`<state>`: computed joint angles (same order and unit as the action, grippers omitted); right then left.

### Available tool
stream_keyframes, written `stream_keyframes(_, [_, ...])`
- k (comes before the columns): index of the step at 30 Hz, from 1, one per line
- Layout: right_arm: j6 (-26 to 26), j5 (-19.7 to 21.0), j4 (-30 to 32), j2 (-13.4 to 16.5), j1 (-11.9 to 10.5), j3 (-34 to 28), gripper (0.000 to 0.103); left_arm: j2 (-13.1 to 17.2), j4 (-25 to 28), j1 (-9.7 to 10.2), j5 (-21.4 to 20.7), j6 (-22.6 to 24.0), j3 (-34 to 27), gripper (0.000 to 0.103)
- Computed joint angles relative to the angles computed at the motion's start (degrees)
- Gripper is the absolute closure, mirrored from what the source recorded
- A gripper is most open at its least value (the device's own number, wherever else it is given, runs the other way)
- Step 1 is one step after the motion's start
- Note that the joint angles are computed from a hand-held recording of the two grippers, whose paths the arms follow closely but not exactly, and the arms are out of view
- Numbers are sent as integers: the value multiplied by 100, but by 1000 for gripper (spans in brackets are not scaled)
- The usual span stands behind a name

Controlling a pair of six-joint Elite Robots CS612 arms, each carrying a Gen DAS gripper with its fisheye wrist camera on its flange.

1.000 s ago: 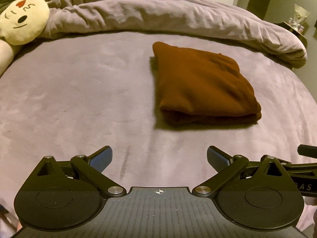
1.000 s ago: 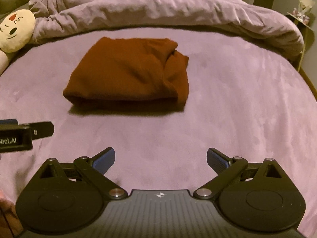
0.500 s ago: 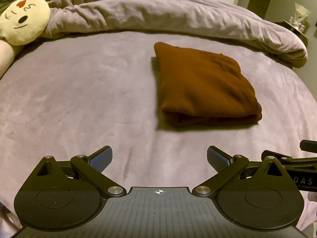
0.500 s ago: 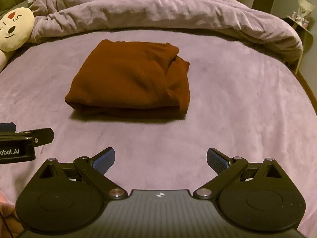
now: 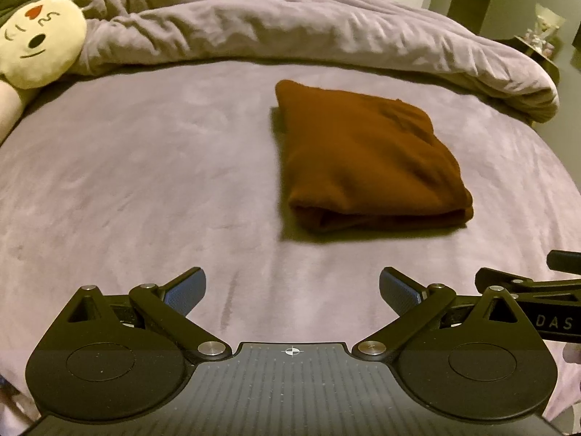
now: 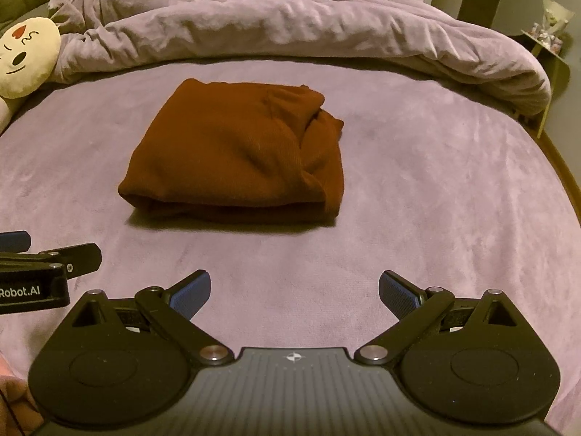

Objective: Fold small clothes

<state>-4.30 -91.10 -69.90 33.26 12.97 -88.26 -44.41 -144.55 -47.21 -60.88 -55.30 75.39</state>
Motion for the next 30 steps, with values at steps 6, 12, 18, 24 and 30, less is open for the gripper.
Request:
stream_keyframes(6, [16,-30,24,-16,0,11,4,3,15,-3,-27,14,-14,0])
stream_keyframes(12, [33,-21,27,-12,-5,-1,4,18,-12,-7,-15,83,-29,0])
stream_keyframes(18, [5,-35,-12,11,-8,-24,4,14,-88,-18,27,113,0,0])
stream_keyframes(24, [37,-28,13,-1,-14,-16,4,26,-64,-25,78,122,-21,0])
stream_keyframes(30, [44,25,-8,13,-29,-30,4,35,-76,-18,78,150,-36,0])
